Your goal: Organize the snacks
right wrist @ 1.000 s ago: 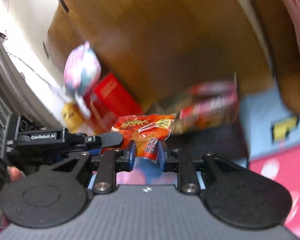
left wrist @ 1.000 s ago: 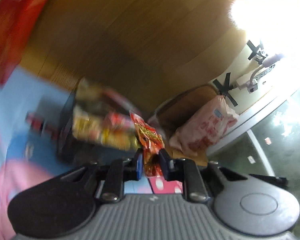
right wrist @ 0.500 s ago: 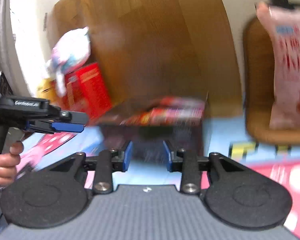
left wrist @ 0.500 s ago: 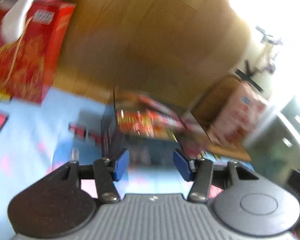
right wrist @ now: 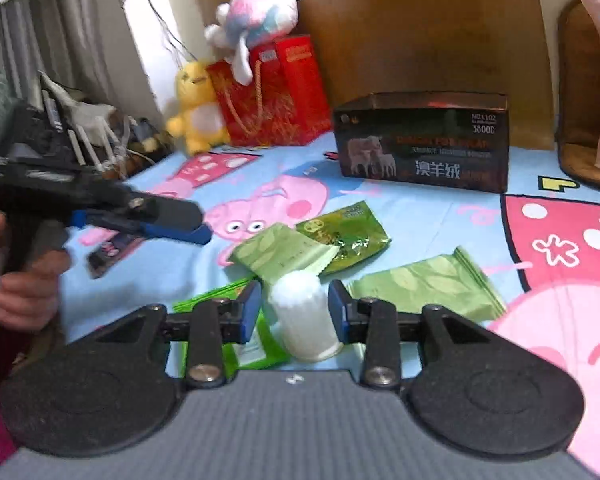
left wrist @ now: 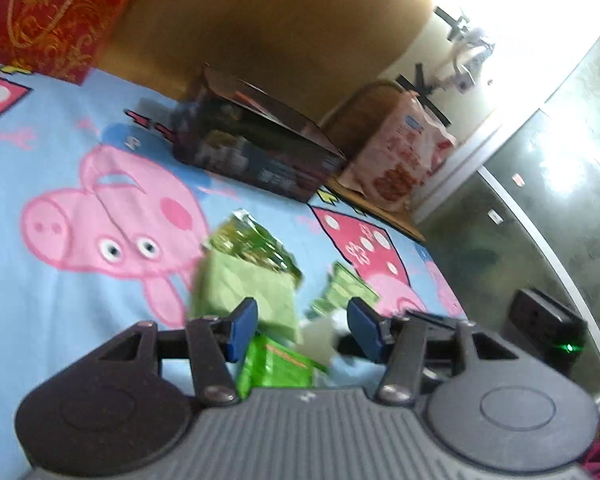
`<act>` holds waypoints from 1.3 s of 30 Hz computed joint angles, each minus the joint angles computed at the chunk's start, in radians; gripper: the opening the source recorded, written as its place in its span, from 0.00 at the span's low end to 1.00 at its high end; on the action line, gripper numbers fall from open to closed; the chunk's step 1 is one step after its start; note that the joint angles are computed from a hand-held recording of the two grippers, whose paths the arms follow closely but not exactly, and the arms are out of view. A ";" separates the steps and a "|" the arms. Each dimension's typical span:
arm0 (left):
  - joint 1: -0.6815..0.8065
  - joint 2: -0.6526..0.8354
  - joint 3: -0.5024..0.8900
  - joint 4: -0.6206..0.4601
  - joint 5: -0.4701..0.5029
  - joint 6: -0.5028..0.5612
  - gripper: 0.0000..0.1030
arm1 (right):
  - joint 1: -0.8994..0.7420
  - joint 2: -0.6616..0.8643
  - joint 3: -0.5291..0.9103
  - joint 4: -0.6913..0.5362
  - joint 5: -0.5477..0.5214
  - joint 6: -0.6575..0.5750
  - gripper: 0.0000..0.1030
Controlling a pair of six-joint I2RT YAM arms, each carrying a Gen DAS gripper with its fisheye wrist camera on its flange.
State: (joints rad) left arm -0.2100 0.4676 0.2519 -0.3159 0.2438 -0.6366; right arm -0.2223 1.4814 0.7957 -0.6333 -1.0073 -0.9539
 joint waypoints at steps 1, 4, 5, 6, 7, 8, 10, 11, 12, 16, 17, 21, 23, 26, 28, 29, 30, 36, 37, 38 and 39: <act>-0.038 0.013 0.001 0.013 -0.026 -0.018 0.49 | -0.010 -0.014 -0.010 0.027 -0.003 0.050 0.34; -0.115 0.041 -0.004 0.057 -0.049 -0.044 0.49 | -0.122 0.058 0.044 -0.077 -0.044 -0.036 0.32; -0.140 0.052 -0.003 0.071 -0.054 -0.047 0.49 | -0.178 0.112 0.086 -0.181 -0.068 -0.124 0.31; -0.158 0.082 0.000 0.098 -0.051 -0.048 0.49 | -0.232 0.159 0.121 -0.279 -0.079 -0.208 0.30; -0.172 0.117 0.003 0.129 -0.046 -0.050 0.49 | -0.283 0.192 0.140 -0.341 -0.076 -0.280 0.27; -0.187 0.163 0.008 0.170 -0.040 -0.052 0.49 | -0.336 0.210 0.144 -0.367 -0.055 -0.332 0.24; -0.221 0.278 0.023 0.272 -0.026 -0.055 0.49 | -0.406 0.227 0.131 -0.347 0.004 -0.360 0.24; -0.238 0.337 0.033 0.320 -0.024 -0.055 0.52 | -0.438 0.245 0.132 -0.349 0.026 -0.379 0.27; -0.256 0.389 0.045 0.356 -0.031 -0.057 0.52 | -0.467 0.269 0.146 -0.377 0.028 -0.417 0.26; -0.319 0.548 0.129 0.383 -0.054 -0.038 0.52 | -0.495 0.250 0.155 -0.408 0.037 -0.511 0.29; -0.340 0.559 0.146 0.369 -0.064 -0.031 0.52 | -0.490 0.248 0.158 -0.417 0.043 -0.551 0.30; -0.412 0.525 0.181 0.246 -0.110 -0.017 0.53 | -0.443 0.209 0.142 -0.450 0.085 -0.780 0.43; -0.432 0.515 0.176 0.212 -0.097 -0.030 0.53 | -0.412 0.185 0.101 -0.384 0.104 -0.864 0.43; -0.460 0.596 0.180 0.245 -0.115 -0.059 0.53 | -0.348 0.187 0.064 -0.290 0.079 -0.866 0.55; -0.444 0.699 0.179 0.328 -0.081 -0.067 0.44 | -0.305 0.223 0.086 -0.284 0.068 -0.837 0.55; -0.441 0.726 0.179 0.349 -0.093 -0.069 0.38 | -0.279 0.238 0.107 -0.294 0.075 -0.794 0.52; -0.434 0.723 0.178 0.356 -0.095 -0.071 0.38 | -0.257 0.223 0.108 -0.280 0.078 -0.741 0.46; -0.334 0.567 0.247 0.211 -0.103 0.019 0.38 | -0.144 0.220 0.296 -0.393 0.017 -0.560 0.37; -0.309 0.550 0.275 0.184 -0.112 0.038 0.39 | -0.107 0.200 0.320 -0.365 0.006 -0.502 0.37; -0.277 0.538 0.314 0.154 -0.121 0.061 0.41 | -0.064 0.179 0.346 -0.322 -0.003 -0.437 0.37; -0.246 0.533 0.356 0.132 -0.131 0.086 0.42 | -0.020 0.155 0.374 -0.265 -0.009 -0.361 0.37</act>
